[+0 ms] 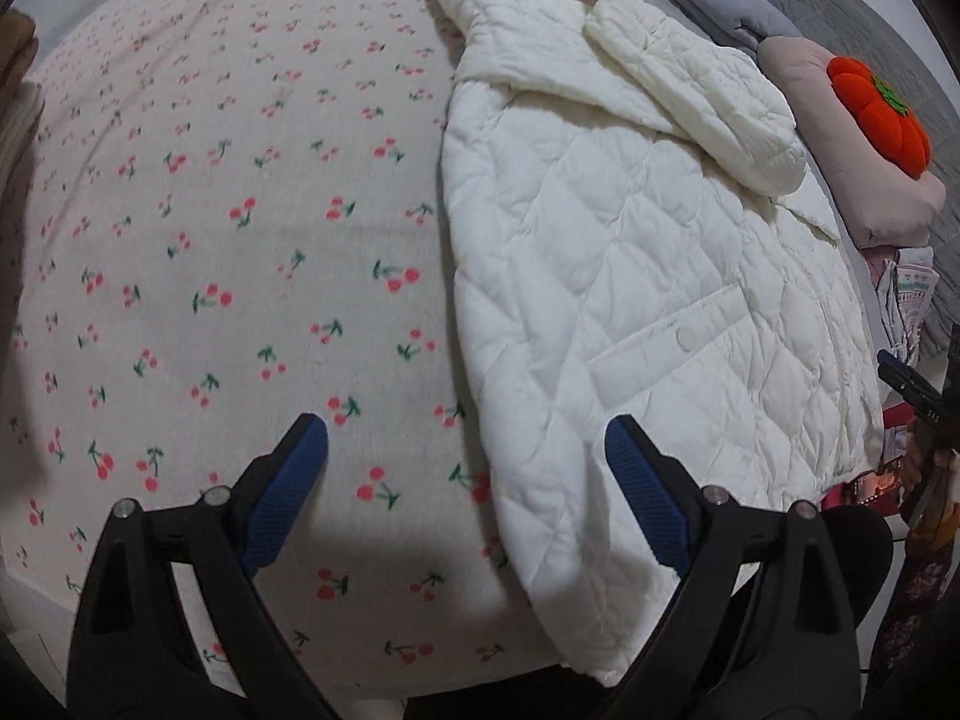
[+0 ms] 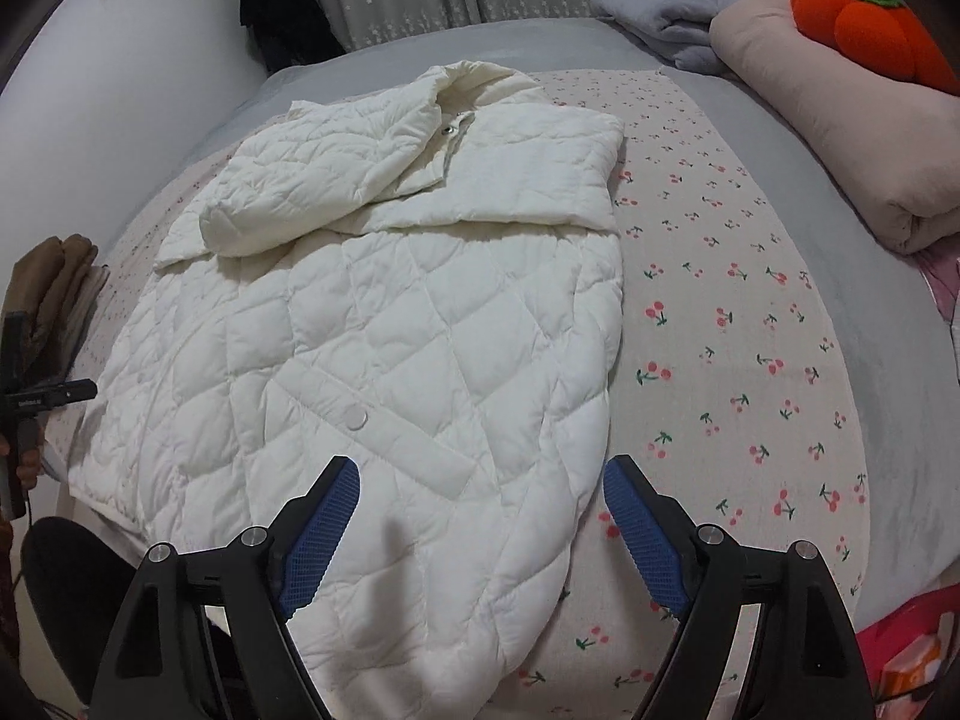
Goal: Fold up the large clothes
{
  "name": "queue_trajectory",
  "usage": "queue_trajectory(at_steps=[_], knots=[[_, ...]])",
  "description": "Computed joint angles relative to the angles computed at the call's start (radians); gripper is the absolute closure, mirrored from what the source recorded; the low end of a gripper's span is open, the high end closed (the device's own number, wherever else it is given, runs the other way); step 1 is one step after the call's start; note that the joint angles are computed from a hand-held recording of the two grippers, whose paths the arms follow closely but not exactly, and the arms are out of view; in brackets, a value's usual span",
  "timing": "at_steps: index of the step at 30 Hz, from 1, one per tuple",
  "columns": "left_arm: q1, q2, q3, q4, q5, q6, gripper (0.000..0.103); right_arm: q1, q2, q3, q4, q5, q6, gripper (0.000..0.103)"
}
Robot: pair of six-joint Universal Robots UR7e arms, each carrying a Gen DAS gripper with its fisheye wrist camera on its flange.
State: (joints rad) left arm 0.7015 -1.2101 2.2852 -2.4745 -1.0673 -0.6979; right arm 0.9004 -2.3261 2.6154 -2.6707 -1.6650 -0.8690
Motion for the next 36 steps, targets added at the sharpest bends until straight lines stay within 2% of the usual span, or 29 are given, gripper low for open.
queue_trajectory(at_steps=[2, 10, 16, 19, 23, 26, 29, 31, 33, 36], knots=[[0.014, -0.019, 0.024, -0.020, -0.052, 0.003, 0.009, -0.009, -0.006, 0.016, -0.009, -0.014, -0.014, 0.018], [-0.001, -0.058, 0.091, -0.079, -0.142, 0.062, 0.009, -0.067, -0.009, 0.063, -0.033, -0.030, -0.062, 0.018], [-0.009, -0.053, 0.104, -0.120, -0.238, 0.091, 0.010, -0.169, -0.066, 0.060, 0.073, 0.066, -0.070, 0.018], [0.003, -0.045, 0.110, -0.164, -0.304, 0.113, 0.016, -0.250, -0.131, 0.052, 0.181, 0.146, -0.101, 0.017], [0.039, -0.003, 0.116, -0.280, -0.396, 0.128, 0.018, -0.350, -0.220, 0.045, 0.333, 0.240, -0.161, 0.018], [0.077, 0.030, 0.127, -0.392, -0.464, 0.122, 0.021, -0.444, -0.276, 0.012, 0.515, 0.325, -0.199, 0.026], [0.116, 0.074, 0.119, -0.465, -0.541, 0.118, 0.036, -0.521, -0.296, -0.023, 0.663, 0.384, -0.227, 0.041], [0.137, 0.097, 0.113, -0.479, -0.590, 0.114, 0.059, -0.566, -0.272, -0.062, 0.785, 0.421, -0.263, 0.078], [0.151, 0.103, 0.104, -0.464, -0.621, 0.114, 0.078, -0.617, -0.289, -0.077, 0.867, 0.464, -0.310, 0.083], [0.145, 0.091, 0.114, -0.499, -0.629, 0.109, 0.084, -0.681, -0.315, -0.120, 1.024, 0.535, -0.381, 0.087]])
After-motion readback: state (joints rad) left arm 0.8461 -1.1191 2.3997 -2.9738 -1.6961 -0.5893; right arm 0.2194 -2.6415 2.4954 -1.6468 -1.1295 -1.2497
